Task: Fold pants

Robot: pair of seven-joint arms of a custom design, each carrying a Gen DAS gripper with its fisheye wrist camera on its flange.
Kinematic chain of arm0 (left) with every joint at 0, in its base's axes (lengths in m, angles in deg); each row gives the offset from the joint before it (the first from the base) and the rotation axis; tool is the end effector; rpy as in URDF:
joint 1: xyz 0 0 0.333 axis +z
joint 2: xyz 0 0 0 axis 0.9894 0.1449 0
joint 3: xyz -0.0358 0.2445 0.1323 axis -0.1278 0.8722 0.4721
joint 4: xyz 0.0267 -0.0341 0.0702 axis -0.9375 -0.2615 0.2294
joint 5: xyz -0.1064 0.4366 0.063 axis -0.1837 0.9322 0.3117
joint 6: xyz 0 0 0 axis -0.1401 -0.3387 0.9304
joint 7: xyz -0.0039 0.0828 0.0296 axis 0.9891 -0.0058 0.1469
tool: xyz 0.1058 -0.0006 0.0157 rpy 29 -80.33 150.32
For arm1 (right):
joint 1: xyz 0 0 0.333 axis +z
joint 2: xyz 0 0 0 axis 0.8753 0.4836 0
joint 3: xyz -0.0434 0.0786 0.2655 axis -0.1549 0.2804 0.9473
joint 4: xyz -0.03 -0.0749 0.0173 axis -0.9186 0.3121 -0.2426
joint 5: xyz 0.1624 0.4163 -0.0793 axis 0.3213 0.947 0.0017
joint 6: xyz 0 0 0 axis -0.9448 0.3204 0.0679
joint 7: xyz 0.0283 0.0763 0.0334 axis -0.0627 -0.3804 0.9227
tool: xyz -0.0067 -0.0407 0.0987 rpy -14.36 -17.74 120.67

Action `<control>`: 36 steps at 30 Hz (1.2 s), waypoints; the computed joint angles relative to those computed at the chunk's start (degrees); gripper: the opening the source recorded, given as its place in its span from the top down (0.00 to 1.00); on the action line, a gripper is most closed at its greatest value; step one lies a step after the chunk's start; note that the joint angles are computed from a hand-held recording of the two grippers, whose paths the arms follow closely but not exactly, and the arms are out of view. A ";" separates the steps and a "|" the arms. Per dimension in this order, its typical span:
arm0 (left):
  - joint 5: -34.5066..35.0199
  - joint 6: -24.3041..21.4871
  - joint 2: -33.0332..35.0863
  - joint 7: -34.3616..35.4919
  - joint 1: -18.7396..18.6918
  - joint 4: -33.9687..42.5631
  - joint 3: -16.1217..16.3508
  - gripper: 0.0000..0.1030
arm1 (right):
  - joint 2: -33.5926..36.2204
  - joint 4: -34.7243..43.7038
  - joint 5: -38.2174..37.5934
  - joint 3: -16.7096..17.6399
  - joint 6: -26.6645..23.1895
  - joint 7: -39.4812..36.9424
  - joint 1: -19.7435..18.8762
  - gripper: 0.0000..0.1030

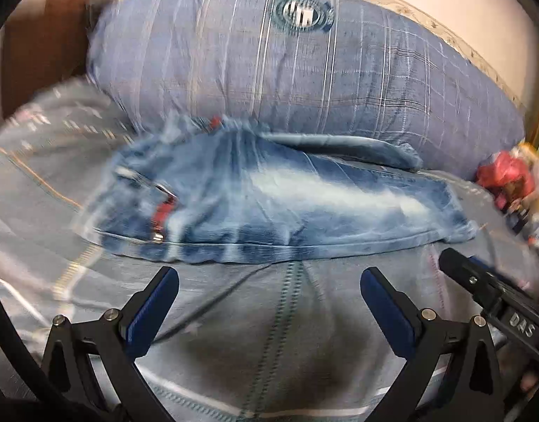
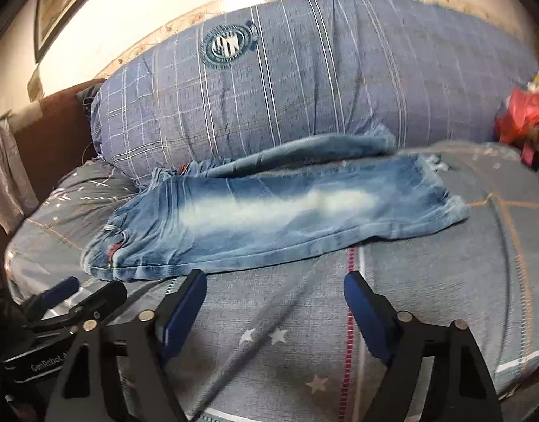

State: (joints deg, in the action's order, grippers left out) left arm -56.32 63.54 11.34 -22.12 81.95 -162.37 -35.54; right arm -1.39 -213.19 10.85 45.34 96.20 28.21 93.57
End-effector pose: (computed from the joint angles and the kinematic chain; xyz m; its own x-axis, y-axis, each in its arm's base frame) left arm 0.4102 -0.1532 0.5284 0.3140 -0.9343 0.1686 -0.6240 -0.3369 -0.7051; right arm 0.5005 0.2413 0.4929 0.4122 -0.8636 -0.2903 -0.6901 -0.0879 -0.7184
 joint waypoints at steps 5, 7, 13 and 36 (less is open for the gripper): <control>-9.59 -0.44 10.43 6.69 -3.39 5.25 9.61 0.00 | 12.47 14.98 6.87 -2.82 -16.15 3.13 -2.73 0.20; -15.65 -1.53 14.78 9.80 -4.96 7.69 13.28 0.00 | 18.01 20.93 8.60 -2.75 -21.78 6.15 -4.97 0.20; -21.89 1.06 20.27 12.27 -2.51 10.90 13.96 0.01 | 26.09 29.50 8.17 0.17 -20.48 7.82 -9.72 0.47; -16.88 -6.09 -3.81 6.35 -1.06 -4.53 8.89 0.88 | 3.75 5.16 4.41 4.14 -14.92 7.40 -13.86 0.93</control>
State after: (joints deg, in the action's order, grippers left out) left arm -73.20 57.45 7.53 -15.77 80.89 -166.89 -26.65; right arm 2.36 -208.03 15.26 49.48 81.28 35.62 79.70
